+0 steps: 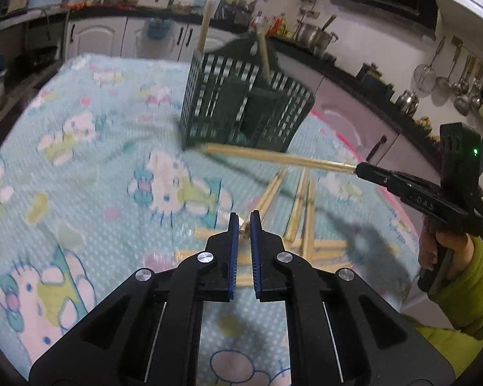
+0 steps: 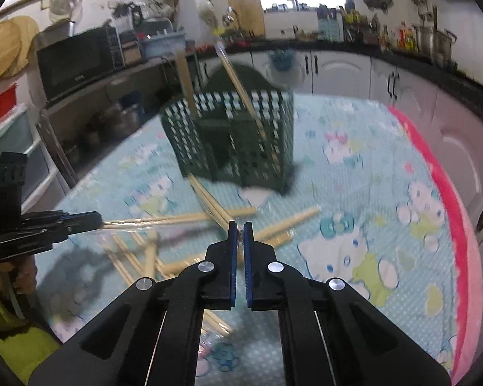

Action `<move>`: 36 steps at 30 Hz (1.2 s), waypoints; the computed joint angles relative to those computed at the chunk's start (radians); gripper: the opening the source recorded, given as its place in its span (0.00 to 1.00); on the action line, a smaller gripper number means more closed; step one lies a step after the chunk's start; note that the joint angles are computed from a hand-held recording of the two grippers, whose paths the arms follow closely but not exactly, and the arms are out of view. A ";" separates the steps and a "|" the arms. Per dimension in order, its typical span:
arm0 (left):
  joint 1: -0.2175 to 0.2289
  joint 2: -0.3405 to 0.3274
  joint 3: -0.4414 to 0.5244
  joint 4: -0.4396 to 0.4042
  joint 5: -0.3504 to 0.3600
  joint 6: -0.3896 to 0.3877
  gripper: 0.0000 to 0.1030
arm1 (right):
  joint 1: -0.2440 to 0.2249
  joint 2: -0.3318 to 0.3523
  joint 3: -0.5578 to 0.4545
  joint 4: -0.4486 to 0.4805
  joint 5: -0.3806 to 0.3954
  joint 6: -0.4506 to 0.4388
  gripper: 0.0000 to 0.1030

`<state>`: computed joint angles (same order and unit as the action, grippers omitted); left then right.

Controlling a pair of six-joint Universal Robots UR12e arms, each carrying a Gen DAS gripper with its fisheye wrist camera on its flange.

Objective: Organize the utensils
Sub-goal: 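Lift both held chopsticks and carry them above the green caddy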

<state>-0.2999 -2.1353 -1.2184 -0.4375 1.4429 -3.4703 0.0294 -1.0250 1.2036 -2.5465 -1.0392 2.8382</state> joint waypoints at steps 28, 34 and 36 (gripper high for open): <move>-0.031 -0.092 0.293 -0.024 0.019 0.159 0.02 | 0.020 0.011 -0.135 -0.117 0.069 0.022 0.02; -0.031 -0.114 0.355 -0.037 0.011 0.179 0.02 | 0.018 0.016 -0.166 -0.117 0.065 0.035 0.02; -0.030 -0.123 0.379 -0.041 0.006 0.181 0.02 | 0.016 0.020 -0.181 -0.118 0.066 0.041 0.02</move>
<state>-0.3295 -2.2587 -0.8396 -0.4786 1.4485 -3.2893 0.0454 -1.0054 1.0222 -2.6646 -0.9731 2.8796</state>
